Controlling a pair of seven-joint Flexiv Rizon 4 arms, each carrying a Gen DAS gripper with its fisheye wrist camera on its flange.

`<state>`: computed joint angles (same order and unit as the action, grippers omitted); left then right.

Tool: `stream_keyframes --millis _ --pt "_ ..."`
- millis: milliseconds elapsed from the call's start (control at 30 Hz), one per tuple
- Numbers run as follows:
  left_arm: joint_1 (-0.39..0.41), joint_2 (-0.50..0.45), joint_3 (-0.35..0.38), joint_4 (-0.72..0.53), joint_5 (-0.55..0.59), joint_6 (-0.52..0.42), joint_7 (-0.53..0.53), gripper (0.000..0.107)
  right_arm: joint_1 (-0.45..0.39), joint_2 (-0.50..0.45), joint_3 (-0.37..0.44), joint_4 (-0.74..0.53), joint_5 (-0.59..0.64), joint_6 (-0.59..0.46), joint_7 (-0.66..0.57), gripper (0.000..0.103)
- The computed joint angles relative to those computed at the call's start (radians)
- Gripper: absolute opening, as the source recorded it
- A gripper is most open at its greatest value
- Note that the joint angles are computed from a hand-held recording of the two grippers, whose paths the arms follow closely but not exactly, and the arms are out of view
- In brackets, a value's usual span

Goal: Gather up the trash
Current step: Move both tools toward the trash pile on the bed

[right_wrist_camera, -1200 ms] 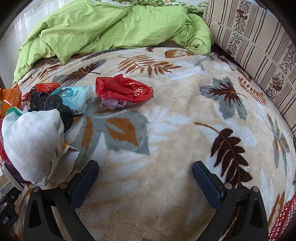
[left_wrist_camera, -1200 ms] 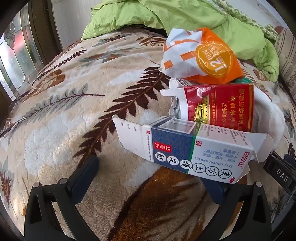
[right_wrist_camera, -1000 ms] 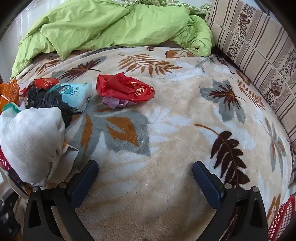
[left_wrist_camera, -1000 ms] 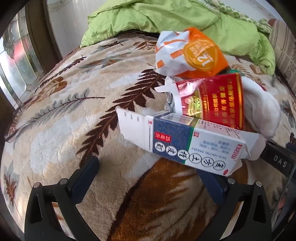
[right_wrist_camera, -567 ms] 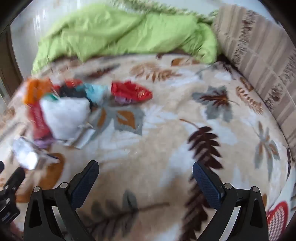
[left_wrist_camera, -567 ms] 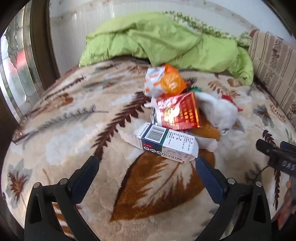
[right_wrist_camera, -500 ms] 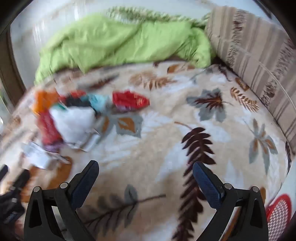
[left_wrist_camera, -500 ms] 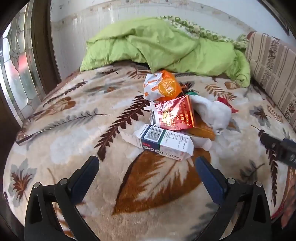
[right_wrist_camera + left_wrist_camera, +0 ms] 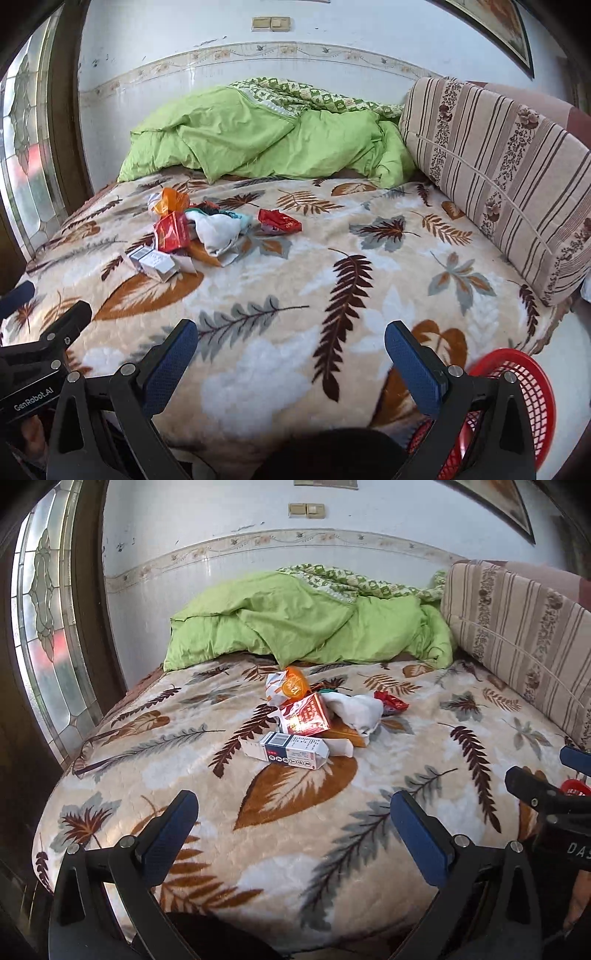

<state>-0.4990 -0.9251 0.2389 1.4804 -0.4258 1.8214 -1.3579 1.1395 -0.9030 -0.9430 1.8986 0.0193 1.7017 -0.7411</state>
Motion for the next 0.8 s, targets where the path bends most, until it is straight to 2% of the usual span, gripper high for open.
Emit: stream_keyframes --millis 100,167,800 --pt "0.002 0.012 -0.009 0.025 0.0 0.017 -0.009 0.103 0.027 0.009 -0.025 0.026 -0.004 -0.009 -0.011 0.102" --pt "-0.017 0.008 0.016 0.02 -0.017 0.003 -0.009 0.103 0.037 0.014 -0.033 0.033 -0.003 -0.018 -0.009 0.102" --pt "-0.03 0.008 0.045 0.027 0.002 -0.02 -0.04 0.103 0.044 0.049 -0.029 0.044 -0.047 -0.045 -0.006 0.102"
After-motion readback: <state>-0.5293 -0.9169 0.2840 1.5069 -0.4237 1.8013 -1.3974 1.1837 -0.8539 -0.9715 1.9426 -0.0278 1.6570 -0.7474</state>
